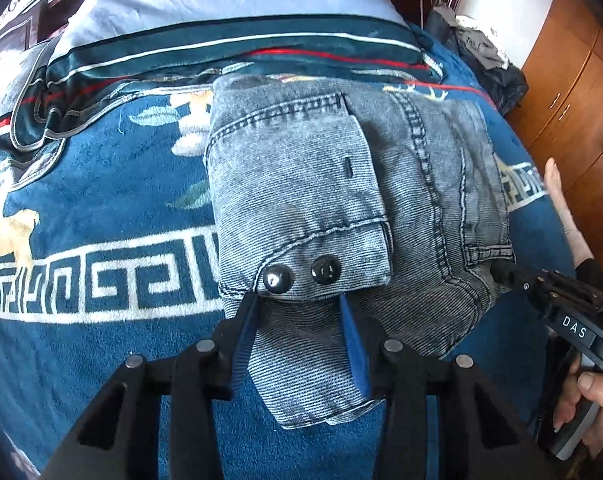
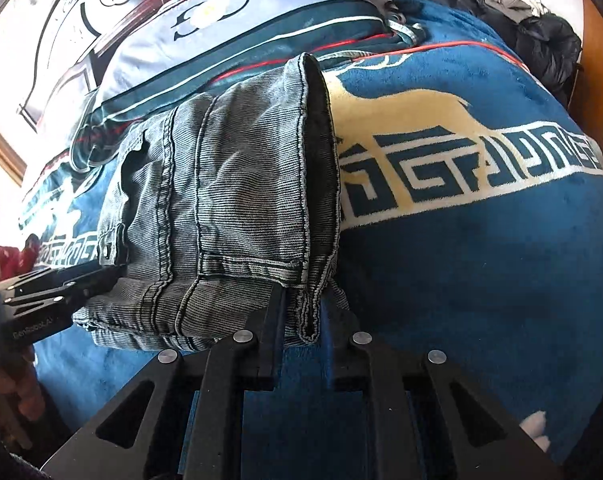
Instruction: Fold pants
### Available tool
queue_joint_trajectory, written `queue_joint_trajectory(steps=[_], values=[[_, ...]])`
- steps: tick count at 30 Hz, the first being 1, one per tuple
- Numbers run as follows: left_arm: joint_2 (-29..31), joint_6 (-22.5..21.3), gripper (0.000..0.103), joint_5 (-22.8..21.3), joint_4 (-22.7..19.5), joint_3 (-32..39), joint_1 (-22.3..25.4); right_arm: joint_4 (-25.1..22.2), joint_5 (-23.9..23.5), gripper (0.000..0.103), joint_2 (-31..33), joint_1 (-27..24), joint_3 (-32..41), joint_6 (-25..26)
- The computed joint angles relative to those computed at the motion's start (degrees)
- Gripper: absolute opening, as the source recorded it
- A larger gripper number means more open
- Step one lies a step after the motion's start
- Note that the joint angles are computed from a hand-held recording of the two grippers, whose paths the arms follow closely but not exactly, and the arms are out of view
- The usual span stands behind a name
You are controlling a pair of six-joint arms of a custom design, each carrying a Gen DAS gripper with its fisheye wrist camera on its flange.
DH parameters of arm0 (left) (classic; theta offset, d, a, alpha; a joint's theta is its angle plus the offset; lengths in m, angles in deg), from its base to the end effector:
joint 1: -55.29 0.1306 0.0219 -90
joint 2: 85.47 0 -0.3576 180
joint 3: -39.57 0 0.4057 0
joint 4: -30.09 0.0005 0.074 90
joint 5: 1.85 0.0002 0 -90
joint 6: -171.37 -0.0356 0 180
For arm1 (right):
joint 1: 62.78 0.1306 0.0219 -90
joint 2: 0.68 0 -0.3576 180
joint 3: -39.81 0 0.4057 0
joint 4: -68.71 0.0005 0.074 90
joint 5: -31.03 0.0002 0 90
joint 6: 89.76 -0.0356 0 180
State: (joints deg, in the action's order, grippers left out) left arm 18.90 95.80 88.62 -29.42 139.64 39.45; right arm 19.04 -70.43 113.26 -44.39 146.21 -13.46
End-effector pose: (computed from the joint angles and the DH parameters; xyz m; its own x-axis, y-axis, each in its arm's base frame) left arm 0.5418 -0.1545 0.3482 -0.9049 -0.0023 -0.4256 0.0526 0.9917 -0.1171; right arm 0.5939 0.2044 0.3126 -0.8724 -0.0454 -0.4866 -0.2107 0.9334 0.2905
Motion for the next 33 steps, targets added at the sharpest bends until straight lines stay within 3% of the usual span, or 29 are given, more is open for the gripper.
queue_joint_trajectory(steps=[4, 7, 10, 14, 17, 21, 24, 25, 26, 27, 29, 33], values=[[-1.3, -0.6, 0.045, 3.5, -0.4, 0.9, 2.1, -1.9, -1.8, 0.034, -0.6, -1.2, 1.3, -0.8], [-1.5, 1.2, 0.063, 4.8, 1.1, 2.0, 4.0, 0.2, -4.1, 0.038, -2.2, -2.5, 1.3, -0.8], [2.0, 3.7, 0.063, 5.4, 0.3, 6.6, 5.4, 0.5, -7.5, 0.051, -0.2, -3.4, 5.5, -1.5], [8.7, 5.0, 0.063, 5.0, -1.6, 14.7, 6.3, -1.2, -11.8, 0.051, 6.6, -4.2, 15.6, -2.9], [13.4, 6.6, 0.063, 5.5, -2.8, 20.5, 7.3, -5.9, -10.7, 0.051, 13.4, -4.3, 25.3, -1.5], [19.2, 9.4, 0.063, 7.1, -4.5, 27.4, 9.2, -9.2, -14.2, 0.05, 20.1, -5.0, 33.3, -5.3], [24.0, 10.0, 0.062, 8.3, -7.3, 33.0, 9.9, -9.5, -15.8, 0.026, 22.4, -5.2, 35.2, -7.0], [25.3, 9.9, 0.054, 8.7, -8.0, 34.5, 10.0, -9.5, -16.0, 0.02, 22.6, -5.1, 35.3, -6.8], [26.5, 9.5, 0.028, 9.8, -8.4, 35.8, 10.0, -8.3, -15.8, 0.016, 22.1, -4.9, 34.4, -6.5], [27.8, 9.1, 0.016, 11.1, -9.1, 37.2, 9.9, -7.2, -15.3, 0.015, 21.5, -4.7, 33.4, -5.8], [28.8, 8.8, 0.013, 9.3, -9.2, 38.4, 9.3, -4.8, -13.6, 0.014, 19.9, -4.2, 31.4, -3.9], [26.4, 12.0, 0.012, 8.3, -3.5, 33.3, 9.1, -0.7, -6.8, 0.013, 17.5, -3.0, 27.6, -2.0]])
